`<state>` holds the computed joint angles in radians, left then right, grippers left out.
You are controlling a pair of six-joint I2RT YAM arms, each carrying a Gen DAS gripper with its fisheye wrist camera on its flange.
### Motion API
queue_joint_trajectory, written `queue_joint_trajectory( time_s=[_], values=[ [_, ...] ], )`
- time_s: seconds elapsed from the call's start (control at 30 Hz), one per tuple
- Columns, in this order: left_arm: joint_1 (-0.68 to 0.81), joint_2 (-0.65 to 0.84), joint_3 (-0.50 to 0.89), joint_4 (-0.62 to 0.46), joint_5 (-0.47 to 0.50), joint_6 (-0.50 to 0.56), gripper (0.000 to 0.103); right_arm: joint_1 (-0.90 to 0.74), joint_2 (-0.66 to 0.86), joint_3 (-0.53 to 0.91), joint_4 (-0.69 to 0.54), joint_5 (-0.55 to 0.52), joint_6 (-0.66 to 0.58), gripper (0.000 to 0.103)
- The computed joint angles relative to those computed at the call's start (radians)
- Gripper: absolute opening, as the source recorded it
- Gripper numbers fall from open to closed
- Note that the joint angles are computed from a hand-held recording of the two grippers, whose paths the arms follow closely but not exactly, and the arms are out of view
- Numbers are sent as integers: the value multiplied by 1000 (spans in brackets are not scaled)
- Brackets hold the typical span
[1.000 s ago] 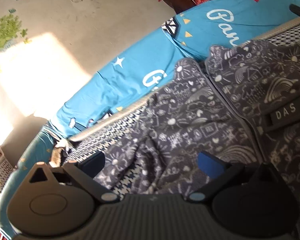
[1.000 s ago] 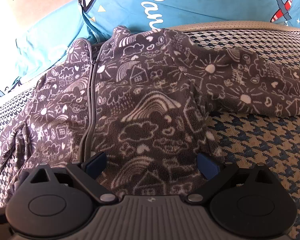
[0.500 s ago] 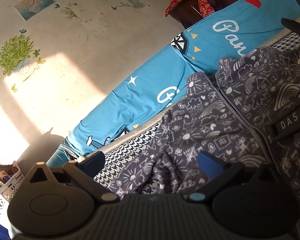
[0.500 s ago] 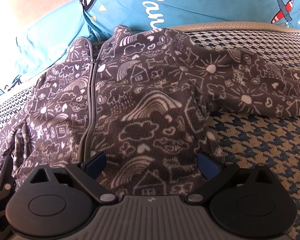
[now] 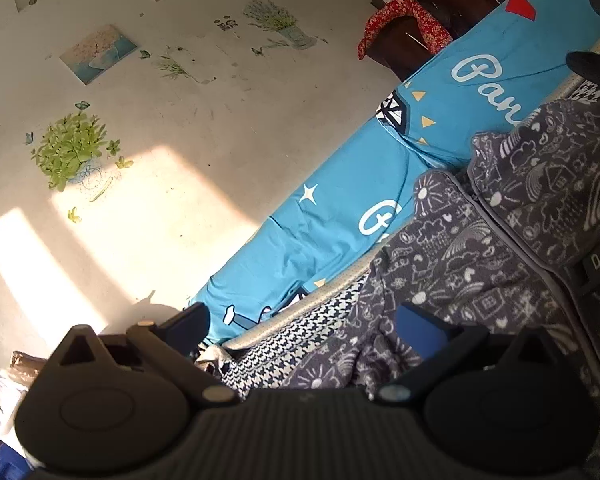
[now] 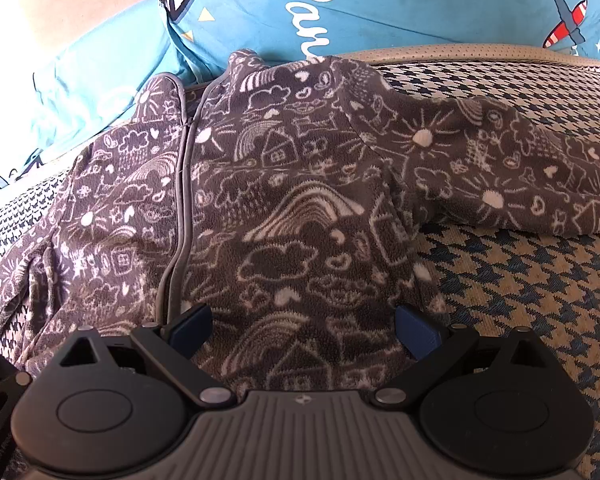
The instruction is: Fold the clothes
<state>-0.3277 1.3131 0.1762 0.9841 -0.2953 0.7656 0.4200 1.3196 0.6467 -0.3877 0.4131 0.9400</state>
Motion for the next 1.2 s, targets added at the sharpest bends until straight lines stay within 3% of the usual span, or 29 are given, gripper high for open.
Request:
queue_joint_trajectory(
  time_s=[0.37,0.57,0.67,0.7,0.83,1.0,1.2],
  values=[
    [-4,50,-58,257,-14,1,103,2,2,3,-4,3,-1,99],
    [0,48,-68,295,-11,-16,103,0,5,5,-5,3,-5,100],
    [5,20,-62,247,-2,-32,103,0,6,8,-6,3,-6,100],
    [9,-3,-55,199,4,-42,103,-1,6,7,-6,3,-7,100],
    [45,-145,44,-235,78,-148,103,-3,4,5,-4,1,-10,100],
    [123,-137,245,-738,247,-256,103,-2,6,4,-4,2,-11,100],
    [191,22,446,-1088,386,-321,103,0,9,6,-4,4,-9,100]
  ],
)
